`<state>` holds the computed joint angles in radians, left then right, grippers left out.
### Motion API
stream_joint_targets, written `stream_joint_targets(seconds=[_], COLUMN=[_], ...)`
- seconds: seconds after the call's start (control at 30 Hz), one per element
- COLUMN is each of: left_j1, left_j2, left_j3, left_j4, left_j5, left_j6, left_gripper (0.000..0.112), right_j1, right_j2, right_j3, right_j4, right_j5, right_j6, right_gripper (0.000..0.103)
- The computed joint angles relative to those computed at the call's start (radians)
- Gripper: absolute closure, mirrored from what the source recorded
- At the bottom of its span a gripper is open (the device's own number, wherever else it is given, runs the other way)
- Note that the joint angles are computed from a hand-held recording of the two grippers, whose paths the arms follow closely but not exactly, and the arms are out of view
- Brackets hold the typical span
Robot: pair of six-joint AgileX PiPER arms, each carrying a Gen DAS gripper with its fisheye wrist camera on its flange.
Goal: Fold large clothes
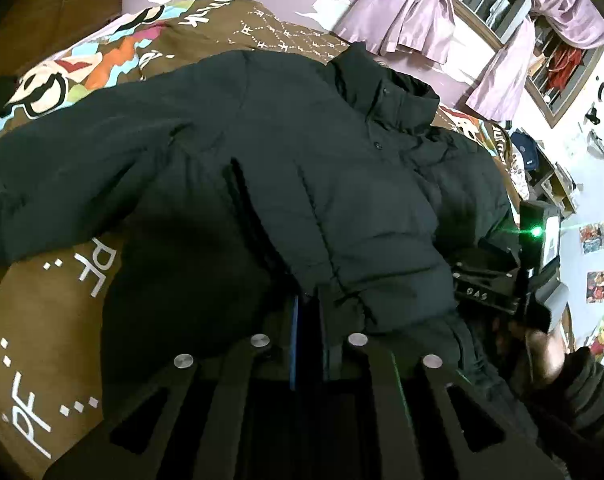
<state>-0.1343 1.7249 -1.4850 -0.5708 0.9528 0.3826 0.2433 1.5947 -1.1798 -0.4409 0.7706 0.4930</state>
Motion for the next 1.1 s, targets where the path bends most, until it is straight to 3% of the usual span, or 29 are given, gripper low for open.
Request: stream_joint_targets(seconds=[0.1,0.2,0.27,0.33,0.43,0.57,0.7,0.93,1.1], left_j1=[0.029,0.056,0.073,0.106,0.165,0.219,0.273,0.385,0.480], left_j2=[0.009,-0.015,-0.062,-0.115,-0.173,-0.164,-0.182,-0.130,-0.120], left_j3=[-0.010,0.009,0.056,0.115,0.167,0.136,0.171,0.131,0.173], left_j4=[-0.053,-0.099,-0.121,-0.177,-0.229,-0.146,0.057,0.303,0.350], left_j5=[0.025,0.020,-0.021,-0.060,-0.112,-0.130,-0.275,-0.344,-0.442], left_j6=[0.045,0.084,0.100,0.138,0.132,0.002,-0.231,-0.582,-0.765], left_gripper=[0.104,0.097,0.081,0.053,0.038,0.038,0.038,0.038,0.038], right_j1=[-0.009,0.004,0.007,0.007,0.012,0.015,0.022,0.006,0.021], right_j2=[-0.014,-0.024,-0.025,-0.027,-0.032,-0.041,-0.048,-0.072,-0.055], right_j3=[0.013,0.026,0.030,0.033,0.038,0.049,0.061,0.078,-0.027], right_j4=[0.010,-0.023,-0.031,-0.031,-0.035,-0.042,-0.060,-0.037,0.018], right_j5=[-0.018,-0.023,-0.030,-0.034,-0.037,-0.044,-0.049,-0.101,-0.114], right_j6=[-0.005,0.030,0.040,0.044,0.051,0.062,0.078,0.053,-0.022], right_gripper=[0.000,0.000,0.000,0.000,0.000,0.000,0.000,0.000,0.000])
